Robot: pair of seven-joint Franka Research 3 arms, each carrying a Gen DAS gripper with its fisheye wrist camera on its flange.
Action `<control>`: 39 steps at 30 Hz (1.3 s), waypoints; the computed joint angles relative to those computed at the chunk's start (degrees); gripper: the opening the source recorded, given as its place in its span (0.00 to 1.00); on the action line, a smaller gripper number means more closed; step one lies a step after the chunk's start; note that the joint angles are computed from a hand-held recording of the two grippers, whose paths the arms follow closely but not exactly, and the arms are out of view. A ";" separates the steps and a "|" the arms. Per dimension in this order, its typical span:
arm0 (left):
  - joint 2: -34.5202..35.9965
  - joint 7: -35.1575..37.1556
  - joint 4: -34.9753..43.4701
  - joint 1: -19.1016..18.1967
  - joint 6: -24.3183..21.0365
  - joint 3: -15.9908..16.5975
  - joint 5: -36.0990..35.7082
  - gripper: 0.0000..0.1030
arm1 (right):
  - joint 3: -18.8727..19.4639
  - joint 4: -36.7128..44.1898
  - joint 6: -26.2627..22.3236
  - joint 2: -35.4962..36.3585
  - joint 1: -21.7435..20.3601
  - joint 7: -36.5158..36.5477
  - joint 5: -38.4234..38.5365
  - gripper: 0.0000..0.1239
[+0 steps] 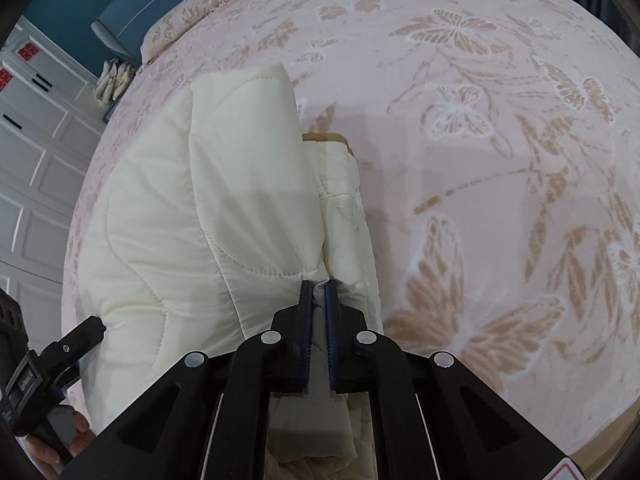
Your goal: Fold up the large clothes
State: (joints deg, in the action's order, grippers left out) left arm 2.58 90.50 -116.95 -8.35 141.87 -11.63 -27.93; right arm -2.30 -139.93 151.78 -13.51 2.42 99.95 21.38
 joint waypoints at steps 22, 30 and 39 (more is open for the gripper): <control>3.86 1.06 1.57 1.33 -0.61 -1.35 -1.89 0.96 | -1.37 -3.60 5.60 -2.53 0.94 -7.50 11.68 0.13; 2.47 -2.66 2.43 0.57 -1.33 -0.82 3.40 0.96 | 5.88 -4.30 4.63 -5.63 -6.17 5.95 -12.44 0.47; 4.66 -2.36 3.82 0.82 -1.12 -1.37 2.22 0.96 | -8.66 -2.40 -0.57 -0.64 4.99 -15.65 24.45 0.55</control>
State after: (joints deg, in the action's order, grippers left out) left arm 7.24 88.14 -113.13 -7.53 140.75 -13.00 -25.71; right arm -10.95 -142.33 151.21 -14.15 7.41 84.30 45.83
